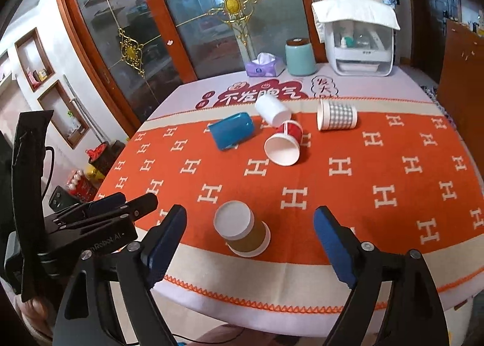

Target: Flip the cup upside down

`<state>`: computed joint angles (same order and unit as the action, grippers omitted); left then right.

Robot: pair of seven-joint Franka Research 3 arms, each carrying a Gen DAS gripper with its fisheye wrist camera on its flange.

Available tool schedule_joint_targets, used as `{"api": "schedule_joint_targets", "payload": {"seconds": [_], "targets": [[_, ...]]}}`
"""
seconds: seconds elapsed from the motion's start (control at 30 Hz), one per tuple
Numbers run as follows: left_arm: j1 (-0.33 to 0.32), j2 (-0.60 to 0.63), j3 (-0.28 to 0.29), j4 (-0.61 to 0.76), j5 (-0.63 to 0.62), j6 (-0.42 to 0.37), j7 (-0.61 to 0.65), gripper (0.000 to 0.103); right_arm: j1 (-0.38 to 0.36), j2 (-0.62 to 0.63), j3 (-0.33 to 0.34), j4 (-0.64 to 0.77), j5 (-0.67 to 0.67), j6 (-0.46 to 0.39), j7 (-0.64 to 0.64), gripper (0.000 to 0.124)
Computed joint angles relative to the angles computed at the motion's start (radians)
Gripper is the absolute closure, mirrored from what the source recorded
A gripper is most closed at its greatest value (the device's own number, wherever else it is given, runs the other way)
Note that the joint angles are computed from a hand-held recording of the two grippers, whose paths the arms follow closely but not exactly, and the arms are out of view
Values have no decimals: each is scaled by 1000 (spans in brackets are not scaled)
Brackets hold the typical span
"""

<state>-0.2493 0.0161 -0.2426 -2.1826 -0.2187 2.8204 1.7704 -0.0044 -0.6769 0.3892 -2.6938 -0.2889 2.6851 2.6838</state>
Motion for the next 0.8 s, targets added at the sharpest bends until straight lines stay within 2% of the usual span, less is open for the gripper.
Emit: {"api": "schedule_joint_targets", "payload": {"seconds": [0.13, 0.3, 0.8], "targets": [[-5, -22, 0, 9, -19, -38, 10, 46, 10, -18, -6, 27, 9, -54, 3, 34], [-21, -40, 2, -3, 27, -17, -21, 46, 6, -27, -2, 48, -9, -104, 12, 34], [-41, -24, -1, 23, 88, -24, -63, 44, 15, -20, -20, 50, -42, -127, 32, 34]]}}
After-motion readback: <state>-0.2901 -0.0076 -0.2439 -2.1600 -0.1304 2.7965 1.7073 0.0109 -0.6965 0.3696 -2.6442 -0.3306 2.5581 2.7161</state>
